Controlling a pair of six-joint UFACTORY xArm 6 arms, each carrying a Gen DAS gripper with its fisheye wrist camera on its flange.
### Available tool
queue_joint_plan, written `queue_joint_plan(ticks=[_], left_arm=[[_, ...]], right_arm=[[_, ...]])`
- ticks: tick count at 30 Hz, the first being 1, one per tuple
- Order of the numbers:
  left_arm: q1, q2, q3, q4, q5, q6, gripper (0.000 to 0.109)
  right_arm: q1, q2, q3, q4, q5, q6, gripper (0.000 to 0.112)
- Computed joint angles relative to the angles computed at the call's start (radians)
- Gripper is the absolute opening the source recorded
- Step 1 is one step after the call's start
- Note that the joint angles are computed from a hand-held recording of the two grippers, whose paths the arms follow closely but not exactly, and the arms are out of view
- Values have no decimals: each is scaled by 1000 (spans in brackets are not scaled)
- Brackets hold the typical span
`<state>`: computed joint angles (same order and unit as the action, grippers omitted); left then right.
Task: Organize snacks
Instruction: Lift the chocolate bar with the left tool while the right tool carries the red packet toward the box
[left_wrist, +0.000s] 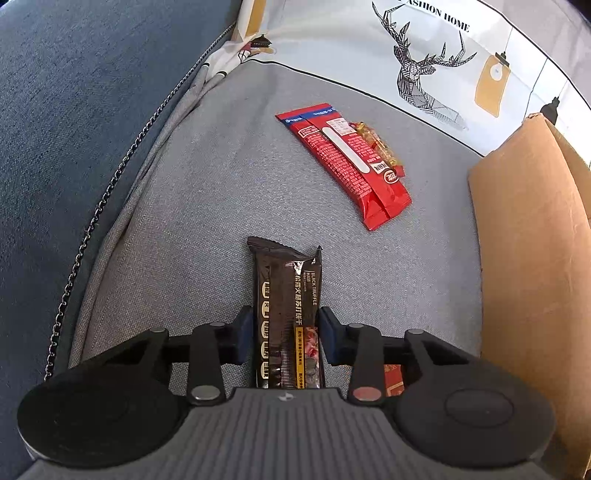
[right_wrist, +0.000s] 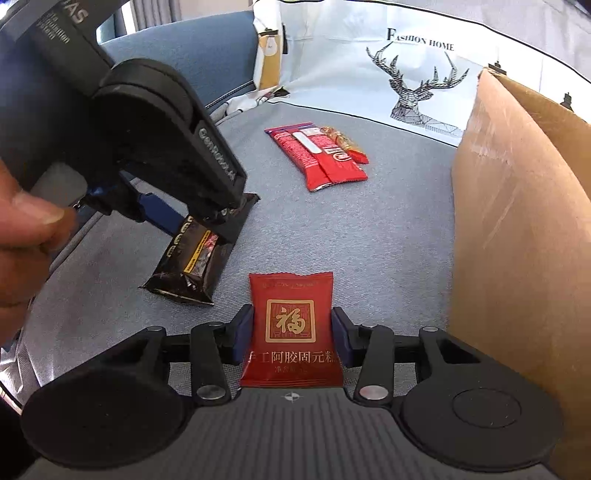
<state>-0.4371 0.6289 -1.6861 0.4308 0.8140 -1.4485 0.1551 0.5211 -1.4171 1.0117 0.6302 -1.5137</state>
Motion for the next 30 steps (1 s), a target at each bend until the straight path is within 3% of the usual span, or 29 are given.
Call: queue_joint_plan(ticks=[30], left_arm=[[4, -30, 49, 77, -97, -67, 41]], right_arm=[[-3, -23, 23, 74, -21, -40, 46]])
